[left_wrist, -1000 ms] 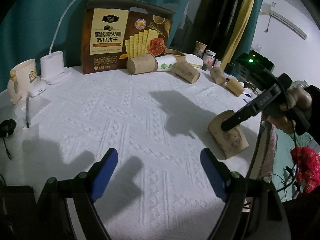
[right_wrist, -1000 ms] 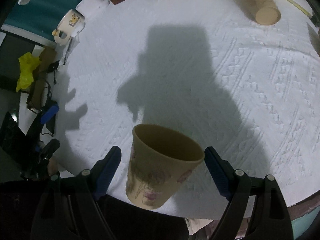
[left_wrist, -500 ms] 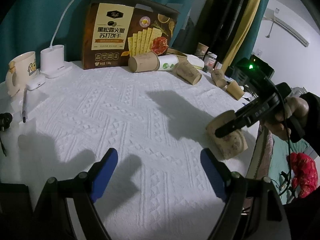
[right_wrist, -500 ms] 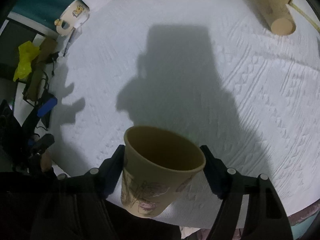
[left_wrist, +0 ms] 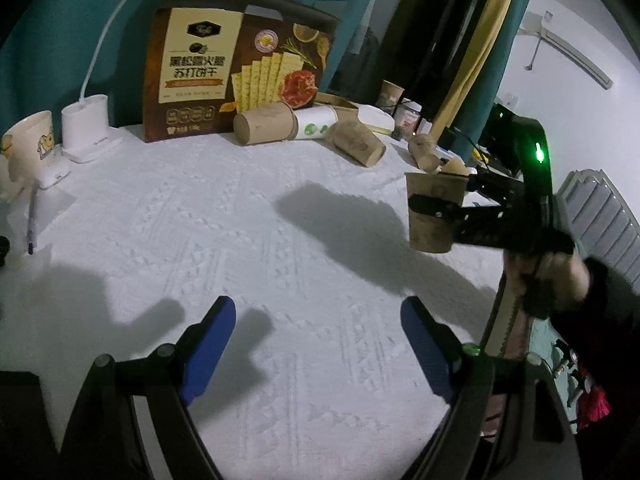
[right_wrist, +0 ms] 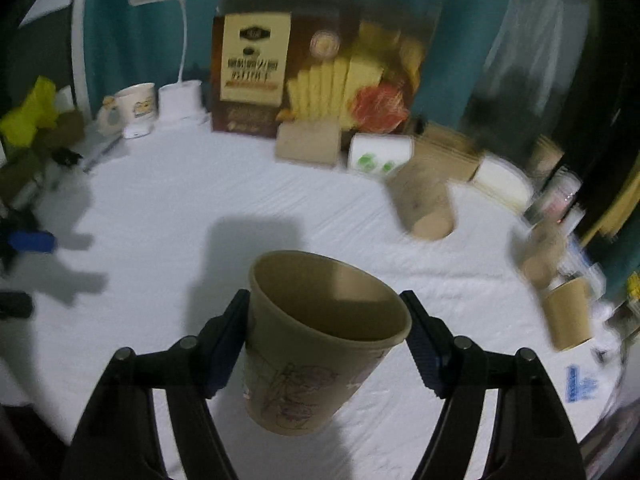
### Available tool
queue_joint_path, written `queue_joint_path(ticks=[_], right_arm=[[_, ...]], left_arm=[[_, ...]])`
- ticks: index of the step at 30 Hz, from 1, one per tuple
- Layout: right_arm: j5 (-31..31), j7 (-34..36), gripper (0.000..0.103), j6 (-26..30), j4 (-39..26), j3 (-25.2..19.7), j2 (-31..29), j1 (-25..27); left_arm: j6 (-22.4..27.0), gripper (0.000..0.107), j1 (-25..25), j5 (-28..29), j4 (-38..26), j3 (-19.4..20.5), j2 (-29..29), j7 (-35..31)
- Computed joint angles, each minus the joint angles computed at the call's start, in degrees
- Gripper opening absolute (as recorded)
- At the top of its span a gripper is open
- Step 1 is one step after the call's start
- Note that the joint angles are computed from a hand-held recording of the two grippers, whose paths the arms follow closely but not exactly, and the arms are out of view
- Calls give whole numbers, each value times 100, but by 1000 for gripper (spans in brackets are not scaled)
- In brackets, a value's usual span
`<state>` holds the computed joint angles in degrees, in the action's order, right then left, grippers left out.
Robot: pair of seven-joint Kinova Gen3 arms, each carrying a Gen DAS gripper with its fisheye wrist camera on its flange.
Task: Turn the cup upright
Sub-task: 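Rotate the cup rim-up with the right gripper and lower it onto the table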
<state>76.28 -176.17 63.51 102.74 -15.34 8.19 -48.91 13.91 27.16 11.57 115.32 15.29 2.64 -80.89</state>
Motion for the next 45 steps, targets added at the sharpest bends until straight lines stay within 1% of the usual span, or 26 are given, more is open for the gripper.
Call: queue_joint_path(ticks=[3,4,5,6,7,9,11,15,20,25,26,29,33,37,40,42,45], right_arm=[[699,-659,71,699,353,360,291,-682],[892,-892,71,932,424,357,397,-776],[998,-1125,71,1072,486,277,461,-764],[1073,-1332,71,1183,533,99,513,-646],[1110,-1446,71,1252,576,-7,538,-584],[1216,-1749,71,1538,645,-4,675,-691],[1254,-2047,71,1680,753,-7,719,-762],[1265,-2526,71,1905,917,-26,801,-876],[1278,-2804,71,2229,1046,-59,950,-1056],[1254,-3016,71,2374,1124,-78,1021,-1170],[1252,-3062,71,2363,1145,-87,1009,-1179],[1260,-3185,72,2032,1233,-153,863,-1101],[1227,-3181,74,2073,1160,-165,937,-1164],[1191,-3290,78,2058,1188,-199,908,-1245],[1114,-3439,79,2072,1232,-249,865,-1323],[1054,-3607,79,2089,1292,-294,841,-1383],[905,-3712,80,2116,1313,-355,834,-1473]], left_arm=[[59,85,66,2,-76,49,70,31],[70,85,107,-50,-103,52,85,83],[86,85,157,-139,-131,40,97,172],[100,85,218,-262,-158,22,106,289],[119,85,293,-433,-187,-8,113,453],[162,85,412,-747,-228,-56,117,751],[216,85,513,-1042,-262,-97,130,1047],[313,85,529,-1225,-285,-82,145,1267],[367,85,559,-1340,-263,-54,164,1431],[395,85,656,-1697,-222,-106,126,1801],[409,85,683,-1793,-212,-120,115,1892],[409,85,644,-1809,-171,-78,83,1905],[350,85,653,-1903,-87,-38,7,1998],[315,85,701,-2144,15,16,-82,2252],[114,85,652,-2011,196,86,-187,2149],[51,85,651,-2180,284,118,-201,2373],[-95,85,614,-2154,401,148,-215,2436]])
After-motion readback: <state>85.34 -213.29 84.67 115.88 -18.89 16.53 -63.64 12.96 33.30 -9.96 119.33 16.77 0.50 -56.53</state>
